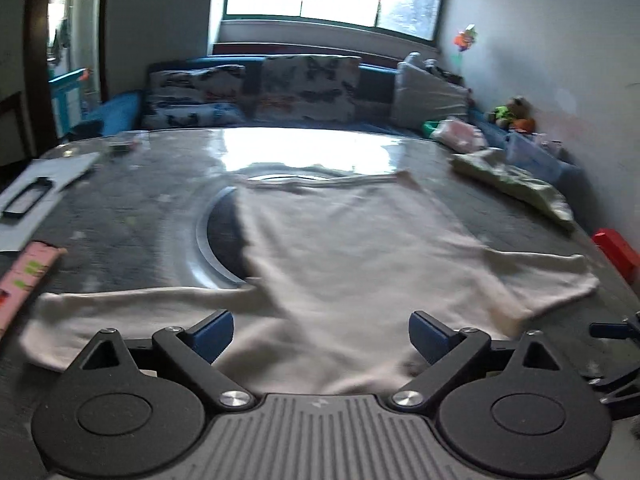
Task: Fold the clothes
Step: 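Open both grippers and withdraw them from the folded shirt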
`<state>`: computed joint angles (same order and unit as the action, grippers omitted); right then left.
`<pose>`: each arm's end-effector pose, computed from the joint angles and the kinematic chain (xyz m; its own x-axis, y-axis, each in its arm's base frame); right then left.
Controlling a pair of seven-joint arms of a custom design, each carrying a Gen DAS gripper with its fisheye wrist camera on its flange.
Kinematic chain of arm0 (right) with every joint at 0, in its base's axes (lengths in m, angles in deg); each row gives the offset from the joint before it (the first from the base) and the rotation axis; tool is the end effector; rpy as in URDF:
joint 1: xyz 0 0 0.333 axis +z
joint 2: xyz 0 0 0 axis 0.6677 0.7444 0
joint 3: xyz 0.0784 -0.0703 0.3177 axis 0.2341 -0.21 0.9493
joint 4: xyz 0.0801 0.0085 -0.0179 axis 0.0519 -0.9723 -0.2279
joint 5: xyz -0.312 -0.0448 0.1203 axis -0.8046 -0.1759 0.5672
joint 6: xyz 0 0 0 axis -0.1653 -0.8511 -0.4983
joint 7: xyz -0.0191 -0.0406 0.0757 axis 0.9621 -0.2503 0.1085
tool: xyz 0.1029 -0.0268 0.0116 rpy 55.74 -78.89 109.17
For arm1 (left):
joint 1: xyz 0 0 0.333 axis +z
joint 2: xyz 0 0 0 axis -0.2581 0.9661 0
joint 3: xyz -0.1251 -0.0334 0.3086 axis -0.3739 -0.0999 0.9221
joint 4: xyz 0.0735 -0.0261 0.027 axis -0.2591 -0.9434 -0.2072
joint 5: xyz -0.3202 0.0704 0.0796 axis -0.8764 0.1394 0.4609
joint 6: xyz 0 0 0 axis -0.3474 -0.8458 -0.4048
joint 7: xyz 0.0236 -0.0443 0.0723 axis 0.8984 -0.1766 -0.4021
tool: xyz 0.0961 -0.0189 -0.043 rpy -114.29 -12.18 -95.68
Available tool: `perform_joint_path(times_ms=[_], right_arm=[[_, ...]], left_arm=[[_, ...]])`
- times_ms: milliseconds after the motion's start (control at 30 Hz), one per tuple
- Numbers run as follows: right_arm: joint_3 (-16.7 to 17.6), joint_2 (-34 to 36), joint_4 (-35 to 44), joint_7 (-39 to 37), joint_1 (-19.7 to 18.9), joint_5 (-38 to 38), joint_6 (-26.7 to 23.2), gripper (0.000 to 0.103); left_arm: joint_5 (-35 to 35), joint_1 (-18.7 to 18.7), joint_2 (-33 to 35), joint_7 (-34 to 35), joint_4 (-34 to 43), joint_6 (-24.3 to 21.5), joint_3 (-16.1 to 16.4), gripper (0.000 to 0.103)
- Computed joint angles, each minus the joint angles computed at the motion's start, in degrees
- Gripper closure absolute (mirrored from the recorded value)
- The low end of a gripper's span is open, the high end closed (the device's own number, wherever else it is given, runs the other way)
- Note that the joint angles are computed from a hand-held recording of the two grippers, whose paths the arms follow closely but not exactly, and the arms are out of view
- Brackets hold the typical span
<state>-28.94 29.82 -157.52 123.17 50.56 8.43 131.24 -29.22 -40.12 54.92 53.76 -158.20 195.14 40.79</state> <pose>0.6639 0.2775 0.3021 0.5637 -0.8260 0.0016 -0.5961 -0.4081 -0.6915 0.5985 -0.1099 0.3332 0.1624 -0.9788 0.1250 -0.6293 -0.2003 -0.7509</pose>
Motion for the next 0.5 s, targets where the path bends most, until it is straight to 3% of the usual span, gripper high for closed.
perform_joint_path(times_ms=[100, 233, 400, 500], right_arm=[[-4.26, -1.0, -2.16, 3.0, 2.11, 0.23, 1.95, 0.0], [-3.75, -0.81, -3.43, 4.12, 0.86, -0.38, 1.76, 0.0], [-4.14, -0.85, -5.47, 5.52, 0.6, -1.7, 5.29, 0.0], [-5.26, -0.84, -6.88, 7.27, 1.12, -2.86, 8.72, 0.0]], left_arm=[[1.55, 0.76, 0.47, -0.34, 0.6, 2.32, -2.92, 0.0], [2.01, 1.29, -0.33, 0.18, 0.61, 3.59, -6.02, 0.0], [-2.27, -3.35, -0.24, 1.89, 1.68, 3.14, -3.52, 0.0], [-3.33, -4.13, -0.94, 2.9, 1.25, 2.85, -3.83, 0.0]])
